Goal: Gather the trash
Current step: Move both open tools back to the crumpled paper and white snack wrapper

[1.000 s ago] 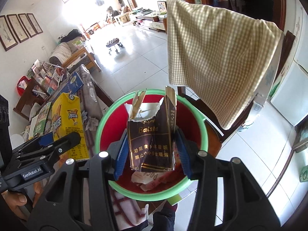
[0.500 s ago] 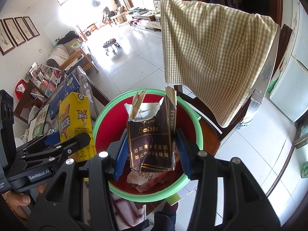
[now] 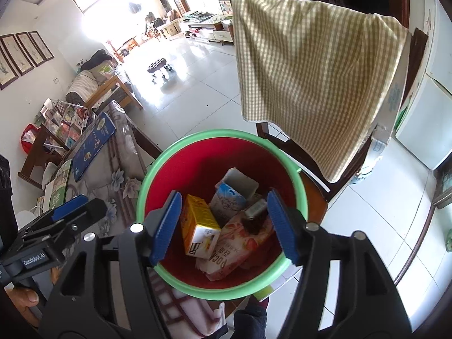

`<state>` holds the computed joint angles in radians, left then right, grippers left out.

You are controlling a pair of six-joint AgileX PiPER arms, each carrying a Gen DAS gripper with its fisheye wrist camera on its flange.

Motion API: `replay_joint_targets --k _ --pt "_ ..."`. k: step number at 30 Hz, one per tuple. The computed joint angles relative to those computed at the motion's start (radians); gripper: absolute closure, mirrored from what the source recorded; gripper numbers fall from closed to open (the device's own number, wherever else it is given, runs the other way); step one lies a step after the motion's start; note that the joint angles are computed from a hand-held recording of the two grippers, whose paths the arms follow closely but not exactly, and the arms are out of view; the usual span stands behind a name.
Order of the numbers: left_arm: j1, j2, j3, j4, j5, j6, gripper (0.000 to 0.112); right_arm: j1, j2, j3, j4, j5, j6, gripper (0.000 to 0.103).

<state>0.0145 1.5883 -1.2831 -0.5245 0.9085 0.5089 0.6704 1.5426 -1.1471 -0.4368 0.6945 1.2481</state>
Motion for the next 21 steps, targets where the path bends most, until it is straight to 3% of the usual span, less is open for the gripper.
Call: replay_joint_targets --k 5,11,14,21 --pt "0.166 -0.001 0.018 0.030 -0.027 0.013 0.028 0.030 0.061 -0.079 0.003 0.000 -0.008 0.037" --pt "0.458 0.095 -0.050 0.093 -0.035 0.013 0.028 0.100 0.221 -0.288 0.063 0.041 -0.084 0.037" --pt "0.607 0.178 -0.136 0.116 -0.019 0.026 0.028 0.143 0.316 -0.424 0.092 0.082 -0.116 0.035" --pt "0.777 0.420 -0.434 0.172 0.041 0.036 0.027 0.246 0.581 -0.831 0.131 0.242 -0.144 0.034"
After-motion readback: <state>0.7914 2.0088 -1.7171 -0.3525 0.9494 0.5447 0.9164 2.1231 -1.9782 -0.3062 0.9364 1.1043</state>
